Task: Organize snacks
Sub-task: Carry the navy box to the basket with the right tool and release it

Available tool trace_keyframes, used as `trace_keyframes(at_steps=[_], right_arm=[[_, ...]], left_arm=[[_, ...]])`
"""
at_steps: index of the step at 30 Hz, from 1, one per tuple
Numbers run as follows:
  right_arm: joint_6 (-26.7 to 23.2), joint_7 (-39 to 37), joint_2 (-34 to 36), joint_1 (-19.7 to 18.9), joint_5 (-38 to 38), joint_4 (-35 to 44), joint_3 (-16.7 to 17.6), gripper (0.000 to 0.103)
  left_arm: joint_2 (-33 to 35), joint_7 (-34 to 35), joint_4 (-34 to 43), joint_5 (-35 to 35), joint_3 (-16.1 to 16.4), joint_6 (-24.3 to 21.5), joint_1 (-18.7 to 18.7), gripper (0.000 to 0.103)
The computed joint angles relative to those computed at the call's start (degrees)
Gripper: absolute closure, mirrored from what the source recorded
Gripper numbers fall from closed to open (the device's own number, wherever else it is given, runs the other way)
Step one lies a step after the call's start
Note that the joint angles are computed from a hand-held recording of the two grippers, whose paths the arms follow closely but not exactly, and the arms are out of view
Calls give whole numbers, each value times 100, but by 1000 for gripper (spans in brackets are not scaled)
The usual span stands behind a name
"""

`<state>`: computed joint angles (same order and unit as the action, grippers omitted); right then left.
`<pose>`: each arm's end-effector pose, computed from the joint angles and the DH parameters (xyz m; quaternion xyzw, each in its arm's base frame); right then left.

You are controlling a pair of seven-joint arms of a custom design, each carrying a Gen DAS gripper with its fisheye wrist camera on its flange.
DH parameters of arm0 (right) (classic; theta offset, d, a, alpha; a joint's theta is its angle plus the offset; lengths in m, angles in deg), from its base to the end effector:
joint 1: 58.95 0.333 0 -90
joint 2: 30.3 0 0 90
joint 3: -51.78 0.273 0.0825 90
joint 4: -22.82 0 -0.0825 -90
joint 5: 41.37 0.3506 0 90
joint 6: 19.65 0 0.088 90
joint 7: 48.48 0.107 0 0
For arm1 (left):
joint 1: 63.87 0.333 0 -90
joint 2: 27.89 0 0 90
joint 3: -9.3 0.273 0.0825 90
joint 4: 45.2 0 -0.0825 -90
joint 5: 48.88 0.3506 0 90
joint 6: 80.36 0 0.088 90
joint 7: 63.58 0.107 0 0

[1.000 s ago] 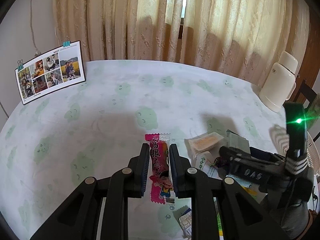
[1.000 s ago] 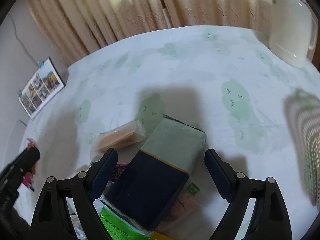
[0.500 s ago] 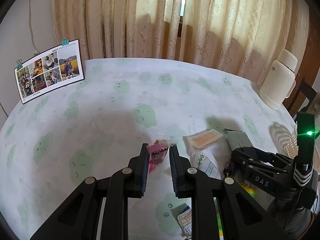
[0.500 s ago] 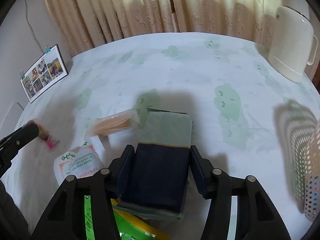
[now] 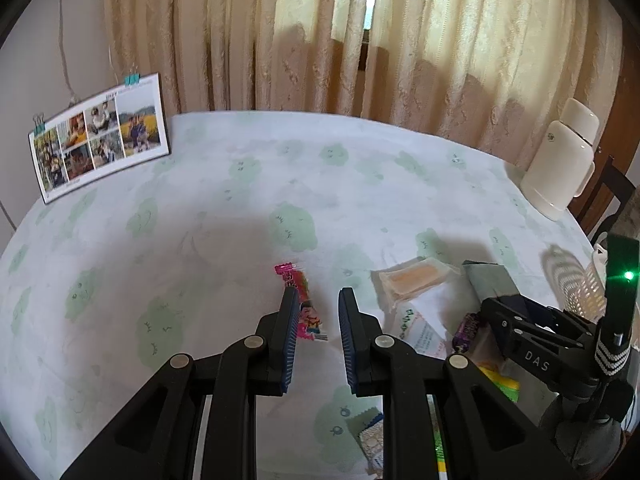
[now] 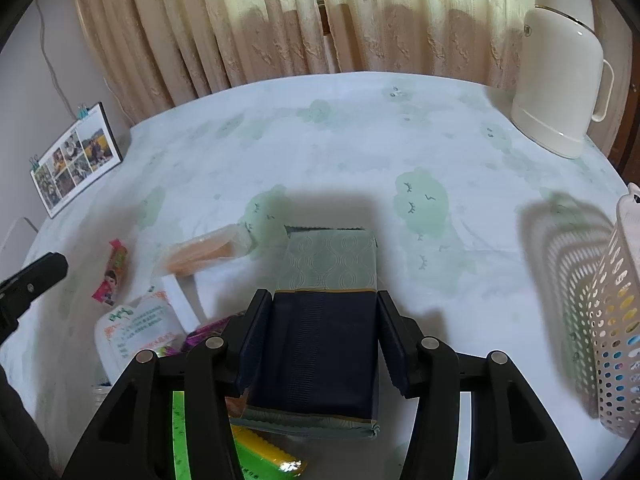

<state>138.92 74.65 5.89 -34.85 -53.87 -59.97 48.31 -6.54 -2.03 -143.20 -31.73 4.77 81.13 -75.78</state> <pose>0.6575 0.2681 0.3799 -0.6569 0.6694 -0.1867 0.2925 0.6290 -0.1940 0.4362 -0.6507 0.6648 -0.2983 0.2135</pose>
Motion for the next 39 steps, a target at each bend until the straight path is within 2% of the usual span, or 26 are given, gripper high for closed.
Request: trace_keyframes(at_steps=[1, 6, 9, 14, 17, 20, 22, 23, 24, 25, 26, 28, 31, 39], right_arm=[[6, 21, 11, 14, -16, 8, -23, 50], [-33, 105, 86, 100, -146, 79, -122, 47], [-98, 181, 120, 187, -303, 133, -210, 45], [-65, 100, 148, 95, -279, 160, -116, 41], [-136, 86, 175, 131, -324, 218, -150, 41], [-133, 105, 151, 149, -358, 183, -167, 42], [-141, 131, 151, 163, -381, 185, -181, 43], [-158, 154, 158, 178, -403, 200, -199, 48], [-177, 202, 160, 209, -444, 205, -237, 50], [-153, 212, 148, 195, -446, 184, -226, 51], [-116, 221, 131, 173, -433, 151, -208, 51], [-24, 195, 98, 109, -373, 81, -145, 51], [172, 184, 14, 76, -318, -69, -120, 52], [913, 689, -468, 319, -604, -726, -505, 52]], left_arm=[[28, 64, 42, -103, -51, -53, 59, 82], [156, 292, 199, -620, -200, -199, 324, 63], [258, 411, 326, -919, -253, -339, 442, 59], [516, 586, 635, -1342, -344, -662, 583, 51], [715, 885, 879, -1613, -506, -959, 659, 50], [831, 1003, 998, -1618, -471, -1000, 540, 46], [903, 746, 1064, -1186, -177, -916, 224, 46], [954, 659, 1135, -1016, -87, -944, 127, 48], [1036, 598, 1257, -818, 1, -1040, 21, 57], [1103, 604, 1355, -734, 6, -1134, 0, 67], [1198, 639, 1501, -700, -14, -1295, 1, 84], [1204, 545, 1493, -529, 46, -1269, -53, 83], [1140, 578, 1374, -619, -65, -1146, 69, 83], [651, 715, 664, -843, -225, -357, 243, 83]])
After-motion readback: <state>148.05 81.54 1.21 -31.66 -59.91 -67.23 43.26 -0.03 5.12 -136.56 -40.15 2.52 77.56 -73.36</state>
